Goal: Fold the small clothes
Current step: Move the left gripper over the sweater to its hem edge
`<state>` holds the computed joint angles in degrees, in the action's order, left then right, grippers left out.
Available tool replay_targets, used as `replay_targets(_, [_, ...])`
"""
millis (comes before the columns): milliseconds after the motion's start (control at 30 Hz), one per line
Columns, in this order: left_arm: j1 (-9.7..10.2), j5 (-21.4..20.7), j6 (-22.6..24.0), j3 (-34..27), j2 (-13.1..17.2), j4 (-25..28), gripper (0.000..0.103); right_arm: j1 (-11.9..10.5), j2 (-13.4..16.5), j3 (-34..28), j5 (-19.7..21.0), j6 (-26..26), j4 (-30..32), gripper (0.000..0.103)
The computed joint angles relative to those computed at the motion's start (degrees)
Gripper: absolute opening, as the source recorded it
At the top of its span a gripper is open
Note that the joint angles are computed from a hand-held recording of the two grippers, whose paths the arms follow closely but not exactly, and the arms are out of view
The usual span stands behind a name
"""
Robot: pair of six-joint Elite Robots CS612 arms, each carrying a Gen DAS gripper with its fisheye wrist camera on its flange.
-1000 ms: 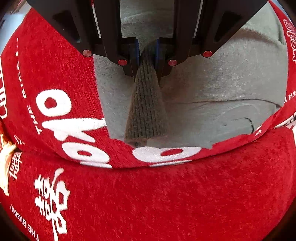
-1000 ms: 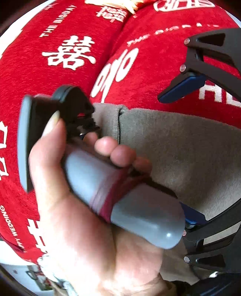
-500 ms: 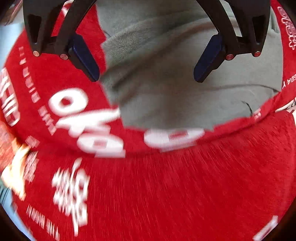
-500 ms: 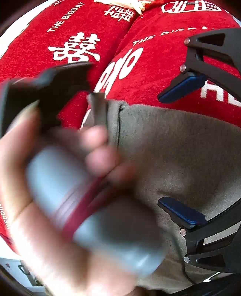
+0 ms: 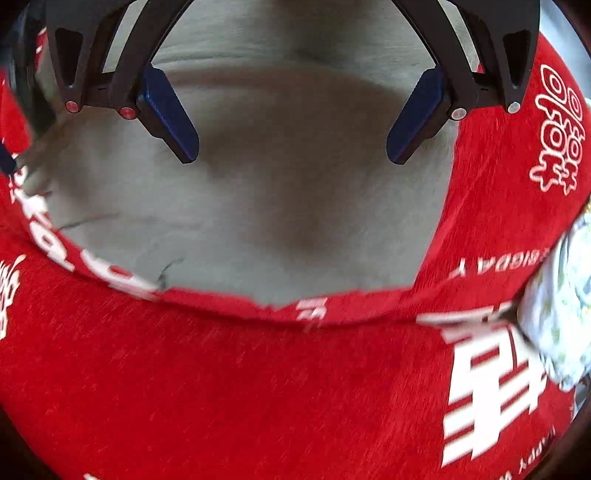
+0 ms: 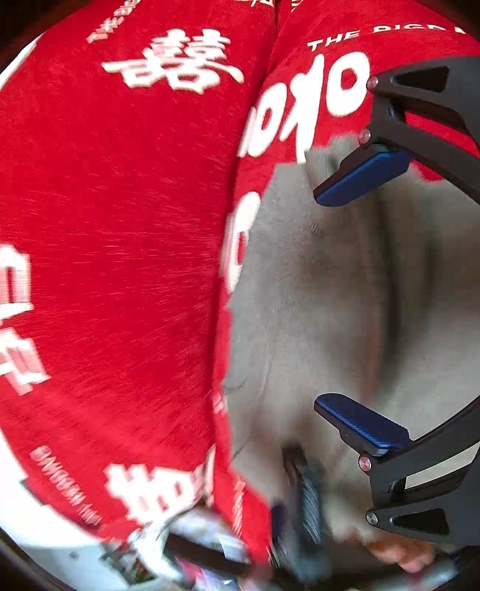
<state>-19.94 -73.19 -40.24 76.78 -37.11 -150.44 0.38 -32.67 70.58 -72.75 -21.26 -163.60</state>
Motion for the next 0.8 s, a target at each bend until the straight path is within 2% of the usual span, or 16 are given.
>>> replay_targets(67, [0.27,-0.2,0.8,1.3,0.0,0.1,0.102,0.6,1.8,-3.5,-6.3,0.6,7.5,0.101])
replay_targets(100, [0.37,0.0,1.5,2.1,-0.1,-0.3,0.102,0.3,2.3,-3.4,-7.8,1.9,8.3,0.101])
replay_targets(133, [0.58,-0.5,2.9,3.6,-0.4,-3.2,0.102,-0.3,1.7,-2.5,-7.0,3.0,6.6,0.101])
replay_targets(167, [0.66,-0.2,3.6,4.8,-0.7,-5.2,0.102,-0.5,1.2,-0.5,-8.5,3.9,2.6,0.101])
replay_targets(200, [0.54,1.2,3.4,5.9,-1.3,-5.6,0.102,-0.7,0.3,1.2,-12.5,4.7,0.5,0.102])
replay_targets(233, [0.33,2.8,2.9,6.8,-1.9,-6.1,0.102,-0.6,-0.3,2.6,-14.1,5.7,-2.1,0.102])
replay_targets(300, [-0.12,2.7,3.8,8.7,-2.8,-10.2,0.102,-1.1,-2.4,6.9,-11.5,7.7,-8.0,0.102])
replay_targets(367, [-0.68,0.2,5.3,10.9,-3.6,-15.5,0.102,-1.2,-3.8,9.2,-7.4,7.2,-7.3,0.102])
replay_targets(400, [-1.24,-0.6,6.6,11.8,-3.8,-16.6,0.102,-1.1,-4.7,10.6,-3.9,5.6,-5.6,0.102])
replay_targets(433, [-2.06,0.0,8.2,12.6,-4.0,-16.9,0.102,-0.9,-5.1,11.7,-2.8,4.6,-5.1,0.102])
replay_targets(533, [-4.05,1.7,10.4,15.5,-4.4,-16.3,0.102,0.6,-5.7,15.6,-6.1,1.7,-6.3,0.102])
replay_targets(600, [-4.7,2.0,8.9,19.3,-5.4,-21.9,0.103,0.8,-6.5,19.9,-7.8,2.1,-14.9,0.102])
replay_targets(700, [-5.78,2.2,9.2,24.8,-7.5,-26.8,0.103,0.2,-8.1,25.7,-6.5,3.8,-21.3,0.102])
replay_targets(800, [-6.94,2.2,9.2,29.3,-9.0,-29.9,0.103,-0.3,-9.6,31.1,-6.2,1.9,-27.7,0.102])
